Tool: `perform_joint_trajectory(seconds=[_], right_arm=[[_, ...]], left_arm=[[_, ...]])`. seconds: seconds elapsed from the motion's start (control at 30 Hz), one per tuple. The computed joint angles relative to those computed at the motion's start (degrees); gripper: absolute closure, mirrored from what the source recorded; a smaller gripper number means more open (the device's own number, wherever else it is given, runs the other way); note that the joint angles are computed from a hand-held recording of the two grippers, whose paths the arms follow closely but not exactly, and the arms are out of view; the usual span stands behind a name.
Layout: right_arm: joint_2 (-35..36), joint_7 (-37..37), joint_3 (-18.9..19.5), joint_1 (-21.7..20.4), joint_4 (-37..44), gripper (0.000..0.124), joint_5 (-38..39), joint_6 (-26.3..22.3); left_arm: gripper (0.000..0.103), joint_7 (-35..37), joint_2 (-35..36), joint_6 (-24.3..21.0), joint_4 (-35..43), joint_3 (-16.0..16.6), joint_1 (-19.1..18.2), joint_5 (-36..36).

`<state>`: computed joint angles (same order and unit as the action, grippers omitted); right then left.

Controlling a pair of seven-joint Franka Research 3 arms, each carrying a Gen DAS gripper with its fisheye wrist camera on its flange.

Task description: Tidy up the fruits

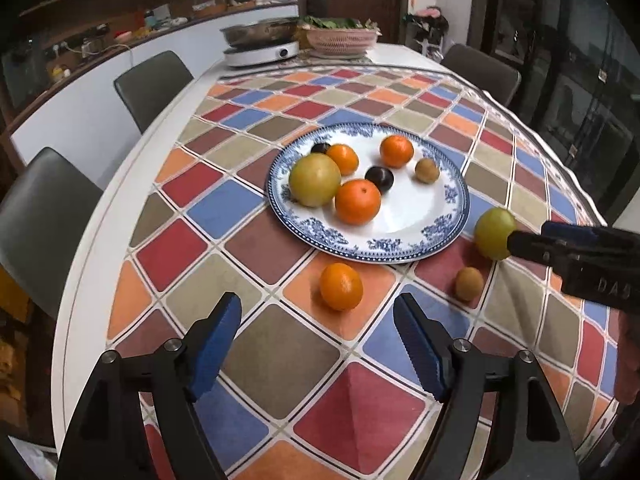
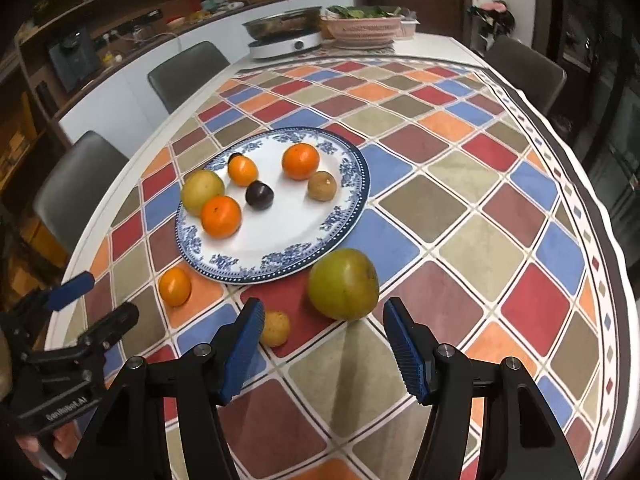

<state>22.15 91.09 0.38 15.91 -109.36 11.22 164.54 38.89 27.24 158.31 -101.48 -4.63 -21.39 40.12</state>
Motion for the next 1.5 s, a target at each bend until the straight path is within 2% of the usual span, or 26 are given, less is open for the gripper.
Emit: perform_joint_trajectory(seconds=[0.1,0.33,0.7,0.8,0.9,1.0,1.2,1.5], right_arm=[[1.6,2.7,-1.5,1.0,2.4,0.061,-1.3,-2.4],[4.9,4.5,-2.2,1.4,6.7,0.061,-4.0,-5.8],[8.7,3.7,-1.4,0.2,11.3,0.062,-4.0,-9.2],[9.6,2.7,-0.8,-0.4,12.4,0.062,-3.0,-10.0],[9.9,2.6,-0.7,-0.6,12.6,0.071,-2.2,-9.6],[10.1,1.7,-0.4,-0.9,12.8,0.072,-1.6,-9.5],[9.6,0.6,-0.6,-0.5,11.4,0.073,-1.7,-7.6],[6.7,-6.0,2.7,-2.8,8.0,0.073,2.6,-3.0]], left_arm=[[0.025,3.8,1.7,-0.1,1.2,-2.1,2.2,-3.9],[0.027,9.0,5.7,0.6,4.6,-3.1,3.5,-10.0],[0.054,14.7,9.8,-0.9,9.1,-3.8,3.9,-16.3],[0.058,15.1,10.3,-1.0,9.8,-3.5,3.6,-17.0],[0.064,15.7,10.5,-0.9,10.1,-3.7,3.6,-17.7],[0.071,15.4,10.6,-1.2,10.4,-3.1,3.0,-17.4],[0.072,15.1,9.8,-0.4,9.3,-2.8,2.8,-17.2],[0.072,13.7,6.8,2.7,6.9,-1.7,1.8,-14.3]])
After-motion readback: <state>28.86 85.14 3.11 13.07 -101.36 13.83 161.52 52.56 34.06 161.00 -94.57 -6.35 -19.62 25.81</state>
